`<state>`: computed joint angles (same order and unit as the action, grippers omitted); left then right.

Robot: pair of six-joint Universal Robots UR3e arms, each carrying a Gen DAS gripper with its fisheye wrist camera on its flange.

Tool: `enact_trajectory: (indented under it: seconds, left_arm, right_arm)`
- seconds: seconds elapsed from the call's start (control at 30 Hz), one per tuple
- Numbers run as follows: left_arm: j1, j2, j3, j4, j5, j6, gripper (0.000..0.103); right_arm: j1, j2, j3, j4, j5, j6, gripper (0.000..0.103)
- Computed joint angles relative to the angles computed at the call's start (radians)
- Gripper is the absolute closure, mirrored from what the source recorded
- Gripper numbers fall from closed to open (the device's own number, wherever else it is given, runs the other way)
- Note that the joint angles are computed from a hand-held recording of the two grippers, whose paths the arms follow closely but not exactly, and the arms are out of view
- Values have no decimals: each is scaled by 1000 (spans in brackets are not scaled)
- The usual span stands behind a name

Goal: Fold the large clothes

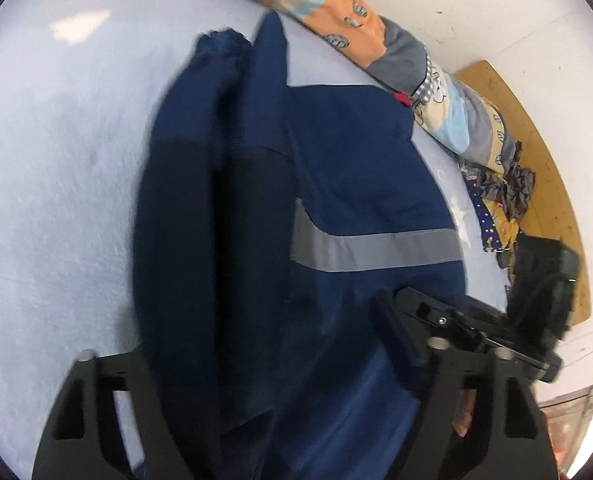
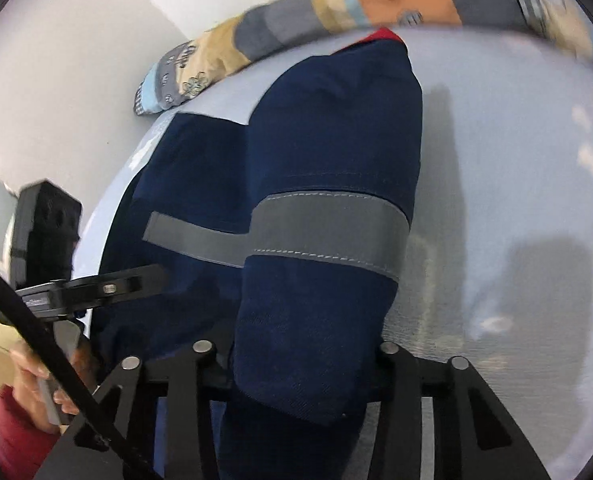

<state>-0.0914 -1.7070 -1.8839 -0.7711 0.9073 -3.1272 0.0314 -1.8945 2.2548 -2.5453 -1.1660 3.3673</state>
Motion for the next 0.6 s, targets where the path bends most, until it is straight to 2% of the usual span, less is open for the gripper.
enact_trajectory:
  seconds: [0.07, 0.1, 0.23, 0.43, 0.6]
  left_arm:
    - [-7, 41, -14, 13, 2, -13, 45]
    - [-5, 57, -20, 12, -6, -11, 47]
    - [-28, 89, -7, 5, -26, -8, 47]
    - [-75, 45, 36, 14, -39, -16, 47]
    - [-93, 103, 15, -24, -66, 15, 47]
  right_arm:
    - [24, -31, -23, 12, -21, 11, 62]
    - [23, -49, -24, 22, -24, 4, 62]
    - [-4, -162, -34, 103, -16, -31, 62]
    - [-67, -279, -38, 222, 12, -62, 63]
    - [-218, -520, -39, 507, 103, -187, 63]
